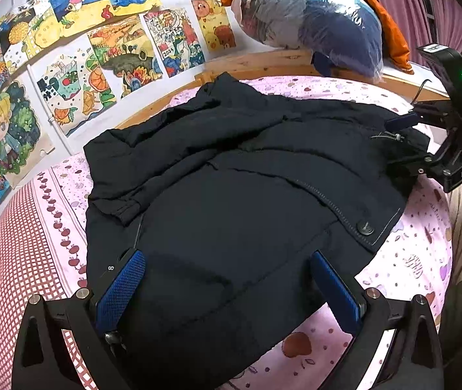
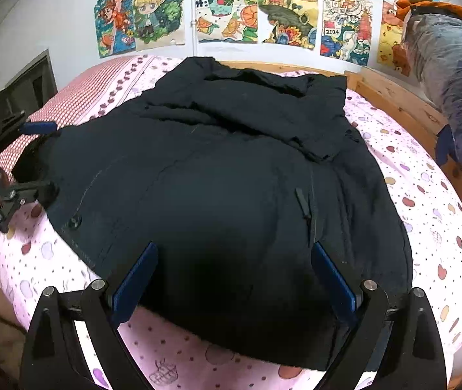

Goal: Fold large clothes

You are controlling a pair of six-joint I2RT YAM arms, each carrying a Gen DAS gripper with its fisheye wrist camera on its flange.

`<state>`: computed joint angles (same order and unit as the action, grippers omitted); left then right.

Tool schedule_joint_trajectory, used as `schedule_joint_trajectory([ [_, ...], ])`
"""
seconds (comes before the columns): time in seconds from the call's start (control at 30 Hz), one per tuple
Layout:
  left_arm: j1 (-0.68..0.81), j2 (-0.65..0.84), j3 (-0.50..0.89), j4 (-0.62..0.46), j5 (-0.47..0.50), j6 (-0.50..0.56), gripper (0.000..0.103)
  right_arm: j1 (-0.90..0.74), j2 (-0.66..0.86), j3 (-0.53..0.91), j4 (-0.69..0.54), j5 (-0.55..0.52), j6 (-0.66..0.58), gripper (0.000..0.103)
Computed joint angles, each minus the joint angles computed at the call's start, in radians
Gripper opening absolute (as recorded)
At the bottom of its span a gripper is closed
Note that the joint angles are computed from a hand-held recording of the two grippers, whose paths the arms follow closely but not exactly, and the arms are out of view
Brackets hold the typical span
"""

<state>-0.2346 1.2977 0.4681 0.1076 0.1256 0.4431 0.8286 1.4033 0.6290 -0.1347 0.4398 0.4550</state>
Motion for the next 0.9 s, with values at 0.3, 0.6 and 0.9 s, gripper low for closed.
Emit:
schedule_joint_trajectory([
  [0.3, 0.016, 0.024, 0.006, -0.002, 0.005, 0.004, 0.102, -0.005, -0.011, -0.050, 0.023, -0.034, 0.042, 0.093],
  [0.6, 0.064, 0.002, -0.020, 0.012, 0.062, 0.022, 0.102, 0.040, -0.032, -0.064, -0.029, -0.036, 0.001, 0.093],
  [0.9, 0.022, -0.073, -0.112, 0.042, 0.087, 0.162, 0.102, 0.132, 0.055, 0.003, -0.134, 0.086, -0.058, 0.093],
])
